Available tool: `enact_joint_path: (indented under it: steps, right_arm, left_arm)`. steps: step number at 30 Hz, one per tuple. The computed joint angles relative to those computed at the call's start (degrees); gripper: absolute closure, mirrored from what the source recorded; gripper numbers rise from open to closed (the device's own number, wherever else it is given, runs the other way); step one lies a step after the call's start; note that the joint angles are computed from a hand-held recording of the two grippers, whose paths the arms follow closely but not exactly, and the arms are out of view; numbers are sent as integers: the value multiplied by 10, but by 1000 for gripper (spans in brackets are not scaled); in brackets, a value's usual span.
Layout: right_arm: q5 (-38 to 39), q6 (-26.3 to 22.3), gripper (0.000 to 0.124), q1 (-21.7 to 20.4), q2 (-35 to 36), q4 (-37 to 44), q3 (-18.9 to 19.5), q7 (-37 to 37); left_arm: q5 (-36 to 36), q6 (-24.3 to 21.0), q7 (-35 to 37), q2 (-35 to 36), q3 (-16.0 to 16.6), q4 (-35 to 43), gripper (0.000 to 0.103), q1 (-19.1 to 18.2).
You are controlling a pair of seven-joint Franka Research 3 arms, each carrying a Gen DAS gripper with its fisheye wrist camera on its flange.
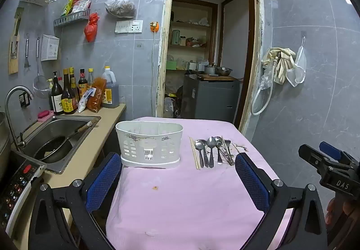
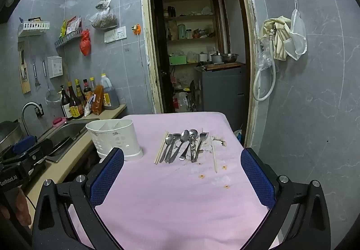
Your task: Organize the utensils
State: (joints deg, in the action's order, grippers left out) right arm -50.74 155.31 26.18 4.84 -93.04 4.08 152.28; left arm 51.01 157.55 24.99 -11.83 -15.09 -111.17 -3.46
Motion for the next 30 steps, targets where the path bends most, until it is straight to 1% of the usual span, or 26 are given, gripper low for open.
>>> enact_joint_path:
  steps: [7,17,28,29,30]
  right_arm:
    - [7,-1,22,-1,0,1,0,-5]
    - [5,3,22,0,1,1,-1,-6]
    - [13,-11,22,6,5,10,0,-12]
    - [10,-2,22,5,9,10,-2,-8]
    - [11,-4,22,6,10,11,-2,-8]
  left_arm:
    - [-8,-3,10,-1,1,0,0,-2]
    - [-2,-4,4,1,-3,0,0,0]
    - [-1,-10,4,1,-2,4,0,-6]
    - [0,-10,3,1,-2,4,0,-5]
    - [-1,-11,3,1,-3,4,0,-6]
